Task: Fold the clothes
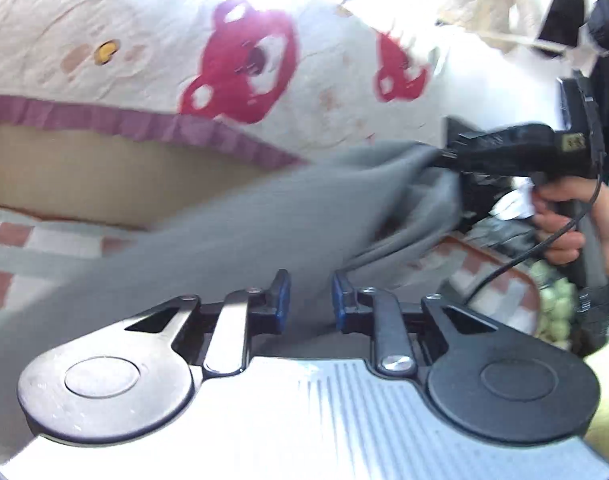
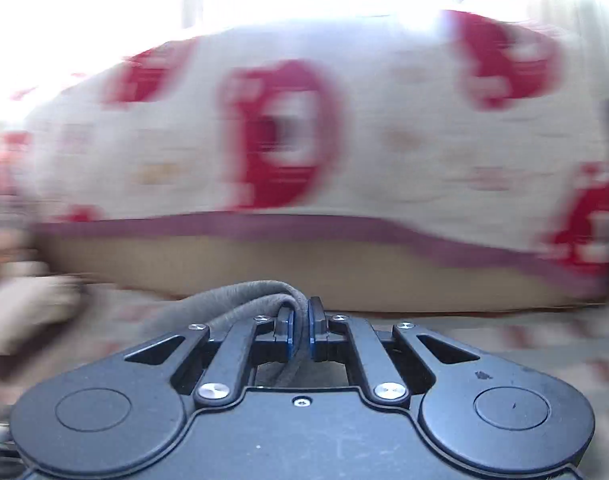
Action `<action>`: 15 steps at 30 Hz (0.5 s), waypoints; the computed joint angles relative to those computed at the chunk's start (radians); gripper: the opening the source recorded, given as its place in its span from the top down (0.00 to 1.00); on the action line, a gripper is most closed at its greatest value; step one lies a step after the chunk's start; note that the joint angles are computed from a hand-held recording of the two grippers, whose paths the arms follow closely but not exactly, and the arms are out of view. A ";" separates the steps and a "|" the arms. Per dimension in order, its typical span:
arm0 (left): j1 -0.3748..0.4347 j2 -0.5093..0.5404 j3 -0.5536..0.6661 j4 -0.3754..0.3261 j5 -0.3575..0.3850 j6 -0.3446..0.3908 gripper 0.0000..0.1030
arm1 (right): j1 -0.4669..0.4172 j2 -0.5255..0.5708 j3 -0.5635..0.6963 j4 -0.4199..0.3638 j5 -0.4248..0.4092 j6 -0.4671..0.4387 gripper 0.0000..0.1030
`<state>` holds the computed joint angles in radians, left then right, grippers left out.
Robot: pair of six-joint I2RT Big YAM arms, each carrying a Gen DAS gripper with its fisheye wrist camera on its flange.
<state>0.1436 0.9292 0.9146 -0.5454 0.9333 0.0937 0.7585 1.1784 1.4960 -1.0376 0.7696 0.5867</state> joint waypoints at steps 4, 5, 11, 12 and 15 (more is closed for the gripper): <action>-0.032 0.058 0.046 -0.134 -0.077 0.082 0.72 | -0.098 0.026 -0.053 -0.250 0.090 0.098 0.92; -0.041 0.072 0.051 -0.152 -0.094 0.082 0.66 | -0.120 0.040 -0.066 -0.320 0.066 0.127 0.92; -0.066 0.169 0.084 -0.234 -0.150 0.033 0.60 | -0.269 0.004 -0.198 -0.432 -0.239 0.266 0.93; -0.063 0.187 0.088 -0.235 -0.158 0.018 0.60 | -0.280 0.000 -0.215 -0.460 -0.222 0.311 0.93; -0.067 0.230 0.097 -0.238 -0.207 0.011 0.55 | -0.302 -0.073 -0.255 -0.433 -0.182 0.366 0.84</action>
<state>0.0766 1.1592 1.0117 -0.7837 0.7261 0.1046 0.4564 1.1052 1.2415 -1.4703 0.5875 0.9524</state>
